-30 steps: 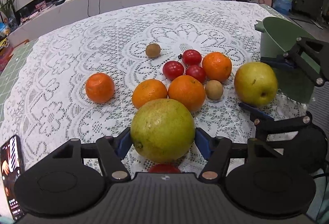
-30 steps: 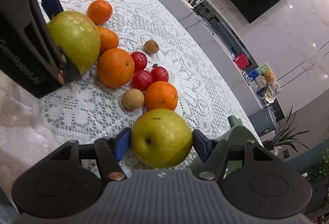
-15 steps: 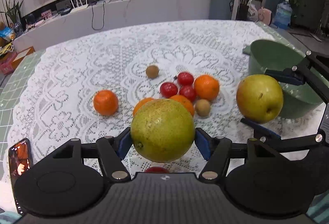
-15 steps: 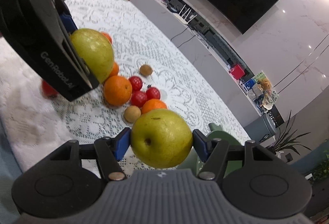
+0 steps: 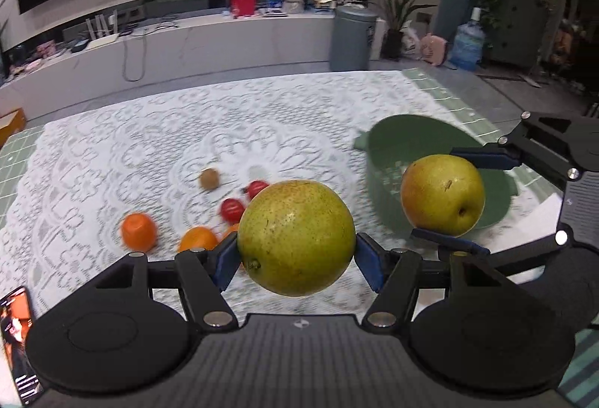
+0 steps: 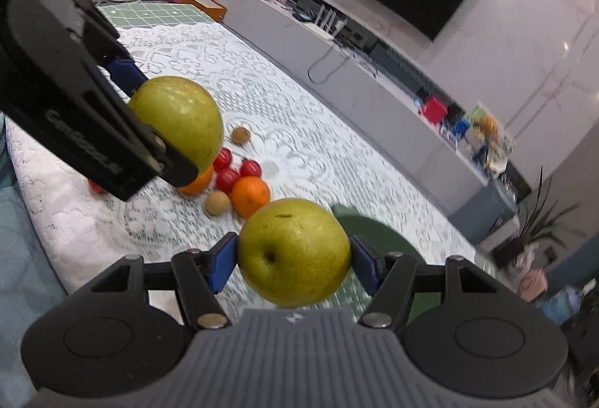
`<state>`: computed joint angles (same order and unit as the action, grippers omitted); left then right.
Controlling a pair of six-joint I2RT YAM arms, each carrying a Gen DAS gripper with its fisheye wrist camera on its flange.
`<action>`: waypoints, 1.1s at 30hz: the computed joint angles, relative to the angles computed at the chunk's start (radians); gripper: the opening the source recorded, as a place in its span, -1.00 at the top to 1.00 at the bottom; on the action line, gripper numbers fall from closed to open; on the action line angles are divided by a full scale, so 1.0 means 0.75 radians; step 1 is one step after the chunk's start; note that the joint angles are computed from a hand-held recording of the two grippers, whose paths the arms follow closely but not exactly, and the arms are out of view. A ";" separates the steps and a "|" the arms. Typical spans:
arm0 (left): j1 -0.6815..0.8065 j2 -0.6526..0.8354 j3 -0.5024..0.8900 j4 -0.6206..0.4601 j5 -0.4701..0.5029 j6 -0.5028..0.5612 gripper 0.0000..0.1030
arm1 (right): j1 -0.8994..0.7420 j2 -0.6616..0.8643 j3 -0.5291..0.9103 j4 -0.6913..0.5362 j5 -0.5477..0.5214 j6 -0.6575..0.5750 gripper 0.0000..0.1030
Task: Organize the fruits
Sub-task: 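Carry the pomelo and pear with both grippers and lower them into the green colander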
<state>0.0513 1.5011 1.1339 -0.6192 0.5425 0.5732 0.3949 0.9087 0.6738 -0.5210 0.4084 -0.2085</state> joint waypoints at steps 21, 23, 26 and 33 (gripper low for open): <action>-0.435 0.230 0.286 -0.214 -0.042 -0.029 -0.44 | -0.828 0.139 0.236 -0.344 -0.644 -0.340 -0.21; -0.478 0.262 0.319 -0.238 -0.091 -0.030 -0.44 | -0.885 0.191 0.252 -0.354 -0.695 -0.347 -0.21; -0.513 0.320 0.391 -0.309 -0.123 -0.012 -0.44 | -0.934 0.270 0.282 -0.383 -0.737 -0.368 -0.21; -0.570 0.467 0.576 -0.465 -0.193 0.017 -0.44 | -1.003 0.474 0.400 -0.451 -0.803 -0.467 -0.21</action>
<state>-0.3764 1.8511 1.5662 -0.9683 0.3981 0.5863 -0.3571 1.2639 0.9737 -0.8590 -0.1936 -0.5591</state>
